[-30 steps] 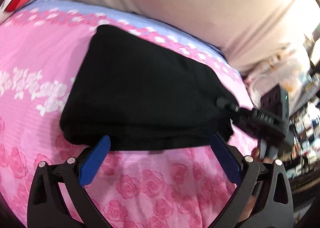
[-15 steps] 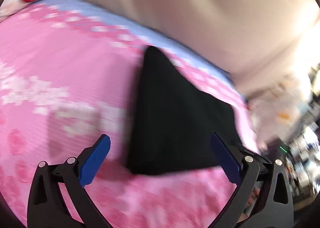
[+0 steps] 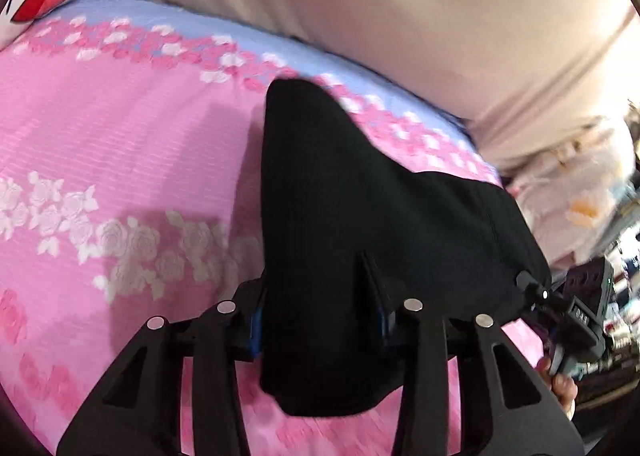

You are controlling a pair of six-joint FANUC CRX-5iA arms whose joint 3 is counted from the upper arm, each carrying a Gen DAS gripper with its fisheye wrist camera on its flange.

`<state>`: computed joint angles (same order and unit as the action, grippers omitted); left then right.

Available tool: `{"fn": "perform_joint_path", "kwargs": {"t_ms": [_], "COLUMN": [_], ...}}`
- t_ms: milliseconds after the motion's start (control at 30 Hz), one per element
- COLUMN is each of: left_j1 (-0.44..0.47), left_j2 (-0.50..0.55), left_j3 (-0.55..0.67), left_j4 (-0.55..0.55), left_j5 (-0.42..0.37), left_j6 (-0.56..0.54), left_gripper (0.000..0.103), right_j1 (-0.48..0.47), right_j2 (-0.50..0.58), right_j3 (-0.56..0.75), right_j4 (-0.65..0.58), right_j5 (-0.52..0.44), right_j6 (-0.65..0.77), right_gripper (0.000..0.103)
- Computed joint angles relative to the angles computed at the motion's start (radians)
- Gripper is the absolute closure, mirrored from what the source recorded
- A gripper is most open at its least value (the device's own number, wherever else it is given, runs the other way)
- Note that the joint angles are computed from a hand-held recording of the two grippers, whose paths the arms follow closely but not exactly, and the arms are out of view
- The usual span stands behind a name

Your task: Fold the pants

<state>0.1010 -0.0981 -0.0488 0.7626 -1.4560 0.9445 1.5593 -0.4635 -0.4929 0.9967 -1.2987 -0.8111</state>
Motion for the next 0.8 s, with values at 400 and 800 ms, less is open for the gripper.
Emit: {"fn": "perform_joint_path", "kwargs": {"t_ms": [400,800], "left_j1": [0.059,0.088], "left_j2": [-0.210,-0.246], "left_j3": [-0.104,-0.090], "left_j4": [-0.137,-0.190], "left_j5": [0.191,0.318], "left_j6": [0.017,0.002], "left_gripper": [0.023,0.012], "right_j1": [0.146,-0.428], "right_j2": [0.185,0.532], "right_j3": [0.221,0.596], "right_j4": [-0.066,-0.438], "right_j5": [-0.458,0.269], "right_j6": [0.108,0.890], "right_gripper": [0.064,0.095]}}
